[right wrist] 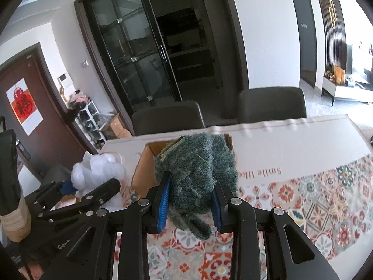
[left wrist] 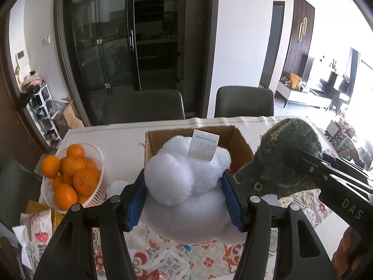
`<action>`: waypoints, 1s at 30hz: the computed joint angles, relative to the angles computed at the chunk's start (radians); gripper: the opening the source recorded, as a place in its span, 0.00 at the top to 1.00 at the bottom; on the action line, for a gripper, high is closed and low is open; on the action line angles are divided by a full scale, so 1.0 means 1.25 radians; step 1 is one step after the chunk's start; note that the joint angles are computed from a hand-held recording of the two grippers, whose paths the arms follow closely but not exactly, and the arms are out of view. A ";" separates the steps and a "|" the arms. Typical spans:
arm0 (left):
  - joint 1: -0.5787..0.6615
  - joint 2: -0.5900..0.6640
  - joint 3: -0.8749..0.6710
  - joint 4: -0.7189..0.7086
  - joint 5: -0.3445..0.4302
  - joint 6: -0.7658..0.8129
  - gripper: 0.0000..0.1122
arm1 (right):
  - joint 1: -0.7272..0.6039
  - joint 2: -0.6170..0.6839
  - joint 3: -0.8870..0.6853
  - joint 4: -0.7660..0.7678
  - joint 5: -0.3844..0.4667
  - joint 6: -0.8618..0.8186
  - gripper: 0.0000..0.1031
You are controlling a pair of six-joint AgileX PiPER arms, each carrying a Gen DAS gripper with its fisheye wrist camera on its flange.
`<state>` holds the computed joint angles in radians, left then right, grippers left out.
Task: Organize soft objects
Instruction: 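Lift and carry the white plush and green knitted plush over the cardboard box with both tools, then open the left tool to drop the white plush into the box while the right tool drops the green plush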
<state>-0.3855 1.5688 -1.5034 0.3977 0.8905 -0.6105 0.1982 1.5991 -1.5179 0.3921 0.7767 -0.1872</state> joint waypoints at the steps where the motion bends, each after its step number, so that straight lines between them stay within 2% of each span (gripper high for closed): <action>1: 0.006 0.013 -0.019 -0.004 0.004 0.010 0.47 | -0.001 0.012 -0.018 0.002 0.002 0.000 0.69; 12: 0.087 0.126 -0.157 -0.088 0.006 0.110 0.47 | 0.018 0.140 -0.197 -0.035 0.027 0.034 0.75; 21: 0.127 0.244 -0.285 -0.133 0.046 0.170 0.47 | 0.026 0.270 -0.377 -0.048 0.082 0.050 0.77; 30: 0.158 0.309 -0.363 -0.177 0.069 0.214 0.47 | 0.030 0.358 -0.517 -0.046 0.122 0.049 0.77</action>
